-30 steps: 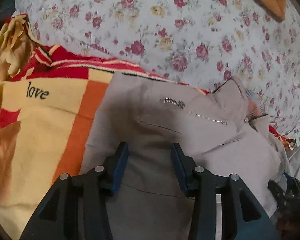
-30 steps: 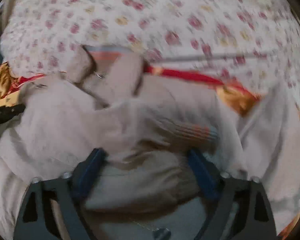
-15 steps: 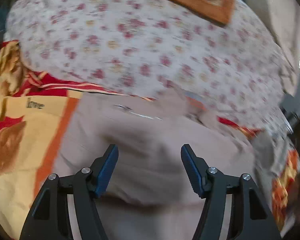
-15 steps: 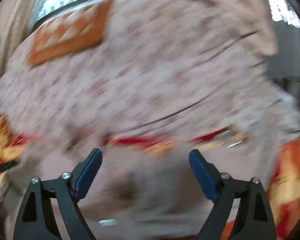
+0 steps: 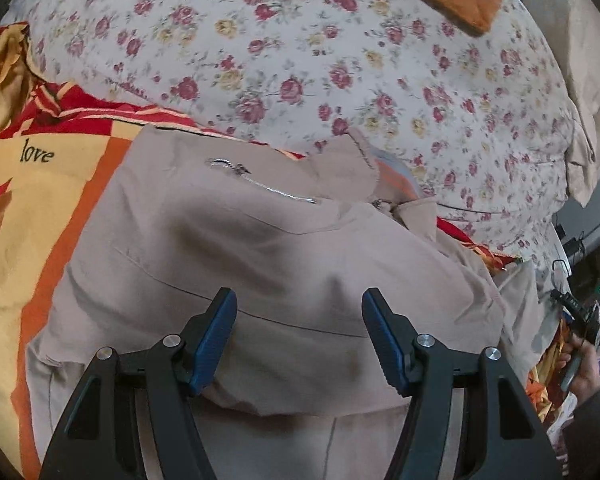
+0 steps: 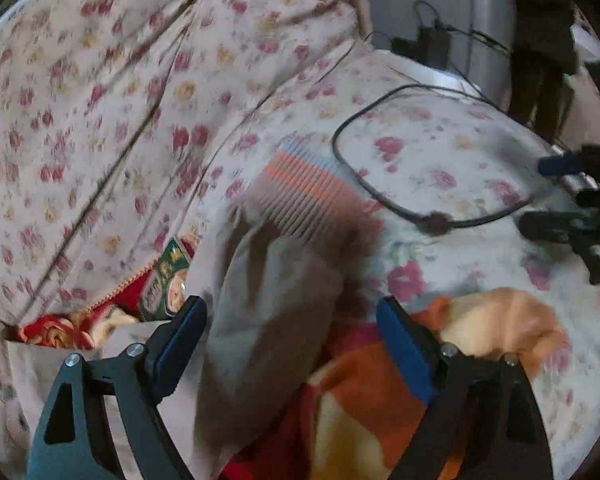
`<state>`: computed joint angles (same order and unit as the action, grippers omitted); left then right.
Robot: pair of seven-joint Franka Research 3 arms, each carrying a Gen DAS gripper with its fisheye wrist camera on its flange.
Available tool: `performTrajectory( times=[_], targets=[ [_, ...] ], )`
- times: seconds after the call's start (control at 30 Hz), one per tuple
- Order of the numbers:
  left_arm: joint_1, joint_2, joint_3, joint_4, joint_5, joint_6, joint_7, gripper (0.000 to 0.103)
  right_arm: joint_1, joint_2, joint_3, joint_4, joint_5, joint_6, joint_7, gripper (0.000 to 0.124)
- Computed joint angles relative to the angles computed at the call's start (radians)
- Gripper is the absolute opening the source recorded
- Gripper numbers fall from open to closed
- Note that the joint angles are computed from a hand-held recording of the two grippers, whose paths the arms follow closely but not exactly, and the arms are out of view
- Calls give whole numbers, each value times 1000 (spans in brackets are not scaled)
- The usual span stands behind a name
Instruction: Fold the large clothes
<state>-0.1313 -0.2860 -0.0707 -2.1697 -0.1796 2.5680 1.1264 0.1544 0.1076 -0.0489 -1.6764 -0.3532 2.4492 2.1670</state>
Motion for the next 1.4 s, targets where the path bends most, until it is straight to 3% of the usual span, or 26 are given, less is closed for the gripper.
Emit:
performTrajectory(
  times=[0.03,0.07,0.1,0.2,0.3,0.4,0.5,0.6,0.7,0.83,0.97,1.03,1.07,1.17,1.2,1.3,1.4],
  targets=[
    [2,2,-1,0,2,-1,-4,61,16,2,-13,2,-25,9,7,62],
    [5,4,-2,1,6,-2,-12,61,-3,-5,3,-13,19,34,-4,22],
    [6,5,-2,2,5,-5,-14,61,-20,-26,18,-44,47,74,23,9],
    [9,-1,-3,-3,7,0,-23,61,-8,-139,13,-132,-177,154,224,9],
    [8,-17,-3,-14,11,5,-28,61,-44,-236,71,-143,-344,89,325,9],
    [5,-27,-3,-21,18,5,-32,61,-65,-290,123,-117,-403,27,337,9],
    [2,-37,1,-27,21,6,-34,61,-47,-297,170,-100,-396,73,314,9],
    [5,-50,8,-35,17,18,-42,61,33,-234,218,-46,-294,135,211,9],
    [10,-59,19,-41,11,26,-52,61,143,-119,251,20,-177,198,114,9],
    [22,-58,30,-39,9,29,-66,61,278,110,292,166,-117,184,42,9],
    [33,-45,33,-30,7,13,-89,61,384,250,275,231,-116,85,-5,13],
    [22,-43,42,-30,-23,19,-72,61,382,267,296,224,-22,32,-94,16],
    [16,-42,45,-30,-35,26,-60,61,369,250,306,195,30,43,-136,25],
    [-21,-36,63,-30,-107,58,12,62,328,135,323,46,164,142,-262,79],
    [-50,-34,80,-33,-165,75,66,62,325,87,318,-9,180,167,-305,81],
    [-123,-20,126,-31,-351,84,216,62,327,-13,297,-95,252,129,-431,81],
    [-135,11,127,-12,-461,34,299,62,341,-127,264,-219,351,117,-517,81]
  ],
)
